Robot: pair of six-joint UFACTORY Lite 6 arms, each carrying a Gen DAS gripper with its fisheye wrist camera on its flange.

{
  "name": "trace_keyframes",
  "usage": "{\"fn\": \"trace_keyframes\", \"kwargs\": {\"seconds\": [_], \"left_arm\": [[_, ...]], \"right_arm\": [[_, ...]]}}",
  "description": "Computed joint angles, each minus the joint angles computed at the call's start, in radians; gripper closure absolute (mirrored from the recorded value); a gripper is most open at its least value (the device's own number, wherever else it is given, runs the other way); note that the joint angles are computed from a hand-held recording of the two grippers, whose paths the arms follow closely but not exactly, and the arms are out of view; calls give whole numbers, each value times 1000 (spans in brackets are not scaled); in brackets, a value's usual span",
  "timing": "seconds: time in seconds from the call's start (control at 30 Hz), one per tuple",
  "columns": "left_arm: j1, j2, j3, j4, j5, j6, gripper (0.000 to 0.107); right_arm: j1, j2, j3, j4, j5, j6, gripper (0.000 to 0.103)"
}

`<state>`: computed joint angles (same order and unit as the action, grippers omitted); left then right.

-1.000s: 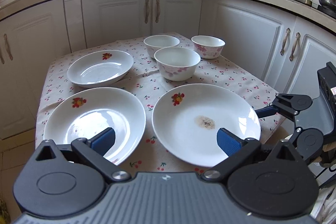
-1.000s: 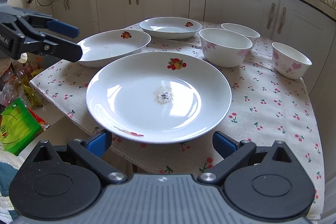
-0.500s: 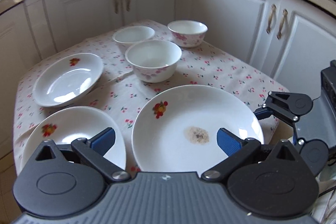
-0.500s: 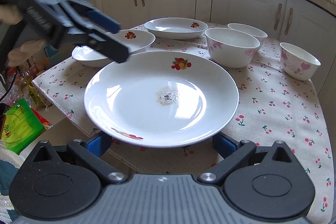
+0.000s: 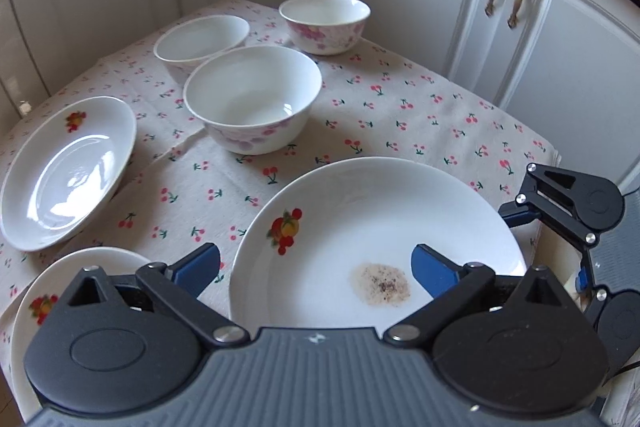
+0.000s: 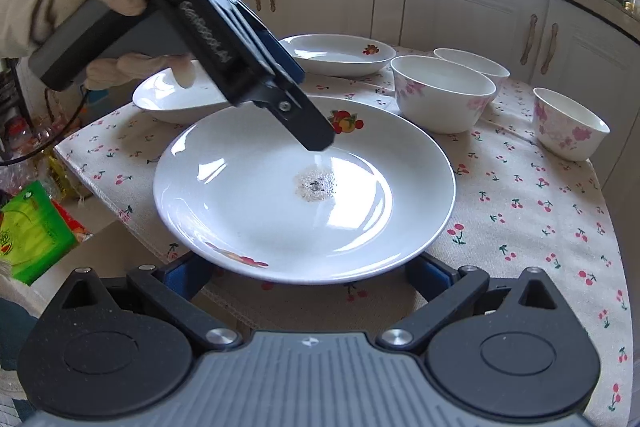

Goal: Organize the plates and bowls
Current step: 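Lift the stained plate with the left gripper over the other white plate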

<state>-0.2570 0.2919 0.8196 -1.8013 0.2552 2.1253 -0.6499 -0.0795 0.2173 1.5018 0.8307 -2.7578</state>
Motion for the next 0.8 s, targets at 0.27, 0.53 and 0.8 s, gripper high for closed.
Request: {"fn": "trace_keyframes", "kwargs": {"seconds": [0.27, 0.53, 0.8], "left_arm": [[17, 104, 133, 389, 35, -351, 8], [33, 180, 228, 654, 90, -593, 12], [21, 211, 287, 838, 123, -732, 15]], "right_arm": [[-3, 1, -6, 9, 4, -22, 0], [-39, -8, -43, 40, 33, -77, 0], [-15, -23, -23, 3, 22, -20, 0]]}}
